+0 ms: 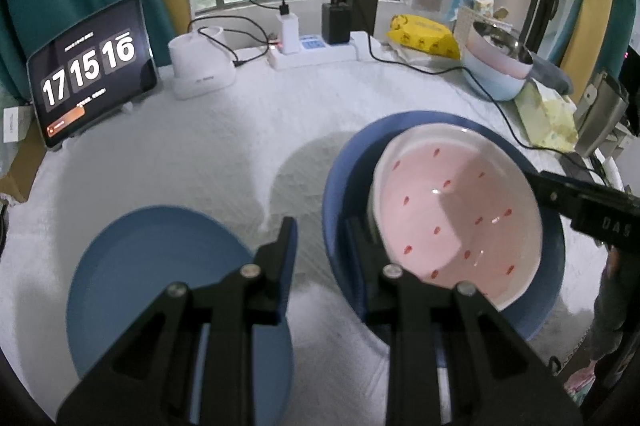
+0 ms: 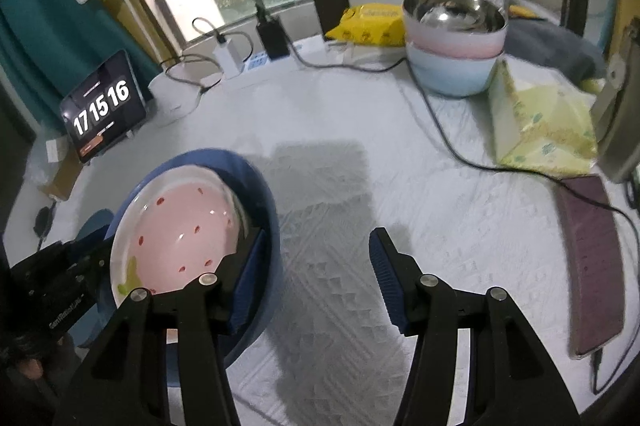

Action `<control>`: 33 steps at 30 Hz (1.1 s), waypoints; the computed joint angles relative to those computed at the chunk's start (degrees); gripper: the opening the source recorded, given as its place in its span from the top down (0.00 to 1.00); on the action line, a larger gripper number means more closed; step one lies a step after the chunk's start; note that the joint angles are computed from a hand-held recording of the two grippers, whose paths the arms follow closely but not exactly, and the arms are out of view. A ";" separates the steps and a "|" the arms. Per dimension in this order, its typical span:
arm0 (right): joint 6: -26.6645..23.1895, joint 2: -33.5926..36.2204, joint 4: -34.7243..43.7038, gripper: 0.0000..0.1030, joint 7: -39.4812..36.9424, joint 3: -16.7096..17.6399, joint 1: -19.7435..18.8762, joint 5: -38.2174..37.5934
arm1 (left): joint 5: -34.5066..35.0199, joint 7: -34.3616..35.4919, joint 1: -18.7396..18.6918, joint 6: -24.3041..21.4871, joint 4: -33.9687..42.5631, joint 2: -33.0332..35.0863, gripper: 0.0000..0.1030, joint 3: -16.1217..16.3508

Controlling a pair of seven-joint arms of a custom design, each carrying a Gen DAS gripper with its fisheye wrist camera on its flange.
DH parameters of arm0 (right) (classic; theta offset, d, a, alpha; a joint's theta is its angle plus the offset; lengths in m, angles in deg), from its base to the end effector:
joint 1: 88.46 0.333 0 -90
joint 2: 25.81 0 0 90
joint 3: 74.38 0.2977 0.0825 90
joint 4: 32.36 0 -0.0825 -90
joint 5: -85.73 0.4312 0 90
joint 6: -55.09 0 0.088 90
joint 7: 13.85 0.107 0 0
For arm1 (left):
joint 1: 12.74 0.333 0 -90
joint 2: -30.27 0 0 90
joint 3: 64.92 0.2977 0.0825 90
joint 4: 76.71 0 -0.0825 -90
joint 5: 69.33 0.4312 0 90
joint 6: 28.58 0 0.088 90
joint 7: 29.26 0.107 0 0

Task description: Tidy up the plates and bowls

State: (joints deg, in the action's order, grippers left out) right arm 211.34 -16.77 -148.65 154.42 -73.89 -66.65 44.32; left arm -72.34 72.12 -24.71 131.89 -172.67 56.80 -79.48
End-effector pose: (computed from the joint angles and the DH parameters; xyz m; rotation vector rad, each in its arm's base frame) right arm 0.5946 0.2705 0.3778 -1.4172 2.1089 -0.5365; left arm 0.6822 -0.3103 0.3793 -1.3187 2.3633 -0.8686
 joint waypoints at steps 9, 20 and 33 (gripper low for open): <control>2.01 0.41 -0.57 0.45 2.07 -0.51 -0.26 -1.31 | 4.30 -3.24 -2.47 1.11 0.60 0.89 0.75 2.48; 2.69 0.75 -0.57 0.45 2.25 -0.95 -0.13 -0.26 | 3.80 -2.40 -1.09 3.41 -0.39 0.87 0.76 1.10; 5.23 1.93 0.86 0.87 8.37 -2.12 1.71 -6.46 | -0.31 -0.46 0.82 5.11 -1.61 0.53 0.90 -1.56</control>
